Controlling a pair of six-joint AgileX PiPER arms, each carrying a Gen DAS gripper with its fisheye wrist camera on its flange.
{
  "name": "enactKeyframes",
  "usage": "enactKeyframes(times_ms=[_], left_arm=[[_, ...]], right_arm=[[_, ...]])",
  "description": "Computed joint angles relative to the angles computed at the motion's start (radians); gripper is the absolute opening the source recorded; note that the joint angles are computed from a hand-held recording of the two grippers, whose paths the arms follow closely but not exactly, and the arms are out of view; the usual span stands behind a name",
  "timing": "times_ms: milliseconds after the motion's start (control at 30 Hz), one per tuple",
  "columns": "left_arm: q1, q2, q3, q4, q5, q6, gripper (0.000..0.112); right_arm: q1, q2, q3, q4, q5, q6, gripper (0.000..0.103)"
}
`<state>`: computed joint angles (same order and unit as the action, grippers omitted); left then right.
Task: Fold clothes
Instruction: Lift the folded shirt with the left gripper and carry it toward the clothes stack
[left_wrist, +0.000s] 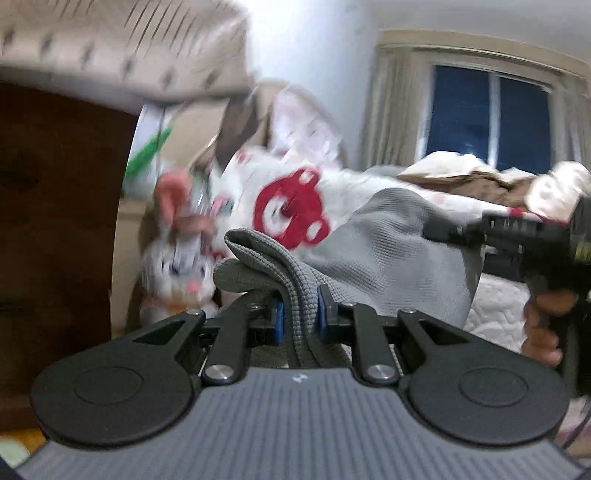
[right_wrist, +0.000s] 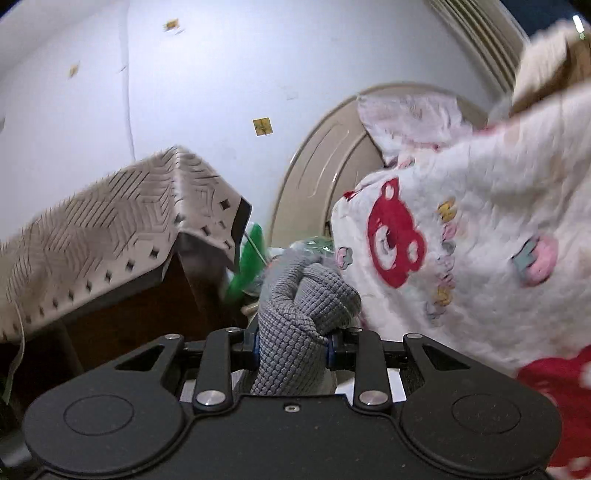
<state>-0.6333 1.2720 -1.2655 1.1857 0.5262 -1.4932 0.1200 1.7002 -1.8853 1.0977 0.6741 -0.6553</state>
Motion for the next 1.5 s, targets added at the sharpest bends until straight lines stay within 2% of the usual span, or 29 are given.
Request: enactKeyframes(times_ms=[67,133,233,267,333,400,467,500,533,567,633,733,867,967,1033,1133,1167,1200,1233,1300,1367,1400,1433,1467,1500], left_arm=[[0.096,0.059,-0.024,-0.187,-0.088,0.006,0.016],[0.139,0.106,-0.007,-0.257,-0.112,0.01,0.015],[0.132,0.14,0.042,-0.141,-0.105,-0.104,0.014],[0.113,0.137,0.055,-0.069,-0.09,-0.15,0.014],[0.076,0.13,0.077,0.05,-0.059,-0.218,0.014],[0.075,0.099,0.08,0.036,-0.093,-0.228,0.014],[0.085,0.084,0.076,-0.03,-0.112,-0.191,0.014],[0.095,0.094,0.067,-0.095,-0.108,-0.15,0.014],[0.104,0.112,0.065,-0.131,-0.099,-0.138,0.014],[0.114,0.124,0.075,-0.156,-0.097,-0.148,0.014],[0.115,0.136,0.102,-0.133,-0.095,-0.206,0.014],[0.081,0.132,0.123,-0.043,-0.059,-0.275,0.015],[0.089,0.121,0.135,-0.028,-0.067,-0.314,0.015],[0.063,0.124,0.14,0.053,-0.032,-0.365,0.014],[0.032,0.127,0.143,0.129,0.006,-0.396,0.014],[-0.003,0.131,0.151,0.23,0.044,-0.441,0.014],[-0.006,0.127,0.162,0.281,0.039,-0.481,0.014],[-0.015,0.125,0.171,0.339,0.05,-0.511,0.014],[-0.023,0.123,0.176,0.382,0.063,-0.528,0.014],[-0.027,0.12,0.176,0.378,0.066,-0.524,0.014],[-0.008,0.112,0.172,0.282,0.04,-0.481,0.019],[-0.007,0.106,0.174,0.218,0.056,-0.472,0.023],[-0.025,0.102,0.179,0.193,0.112,-0.476,0.026],[-0.058,0.1,0.188,0.208,0.208,-0.477,0.033],[-0.096,0.106,0.197,0.263,0.308,-0.474,0.029]], right_arm=[[-0.005,0.092,-0.06,-0.015,0.004,0.038,0.034],[0.002,0.156,-0.053,-0.066,-0.008,0.07,0.034],[0.021,0.232,-0.038,-0.134,-0.031,0.105,0.034],[0.021,0.239,-0.023,-0.094,-0.043,0.06,0.034],[-0.013,0.247,-0.021,0.08,-0.005,-0.046,0.034],[-0.038,0.243,-0.011,0.194,0.019,-0.134,0.034],[-0.048,0.263,-0.033,0.148,0.022,-0.099,0.04],[-0.047,0.288,-0.067,0.065,0.026,-0.022,0.054],[-0.045,0.318,-0.114,-0.034,0.038,0.071,0.062],[-0.045,0.337,-0.133,-0.092,0.039,0.125,0.062],[-0.054,0.321,-0.068,-0.09,0.01,0.125,0.078],[-0.089,0.264,0.084,0.122,-0.008,0.005,0.078],[-0.08,0.185,0.194,0.152,-0.078,0.014,0.079],[-0.082,0.127,0.274,0.202,-0.113,0.052,0.08],[-0.09,0.107,0.31,0.239,-0.09,0.082,0.08],[-0.096,0.124,0.324,0.325,-0.014,0.033,0.078],[-0.093,0.138,0.307,0.32,0.009,0.026,0.072],[-0.082,0.159,0.264,0.276,0.009,0.01,0.044],[-0.071,0.176,0.235,0.263,0.006,-0.047,0.037],[-0.056,0.174,0.203,0.289,-0.012,-0.243,0.035],[-0.054,0.182,0.188,0.299,-0.021,-0.336,0.034],[-0.053,0.195,0.18,0.279,-0.031,-0.322,0.038],[-0.052,0.208,0.162,0.227,-0.038,-0.269,0.044],[-0.053,0.216,0.168,0.195,-0.052,-0.226,0.047],[-0.055,0.221,0.188,0.202,-0.068,-0.221,0.052]])
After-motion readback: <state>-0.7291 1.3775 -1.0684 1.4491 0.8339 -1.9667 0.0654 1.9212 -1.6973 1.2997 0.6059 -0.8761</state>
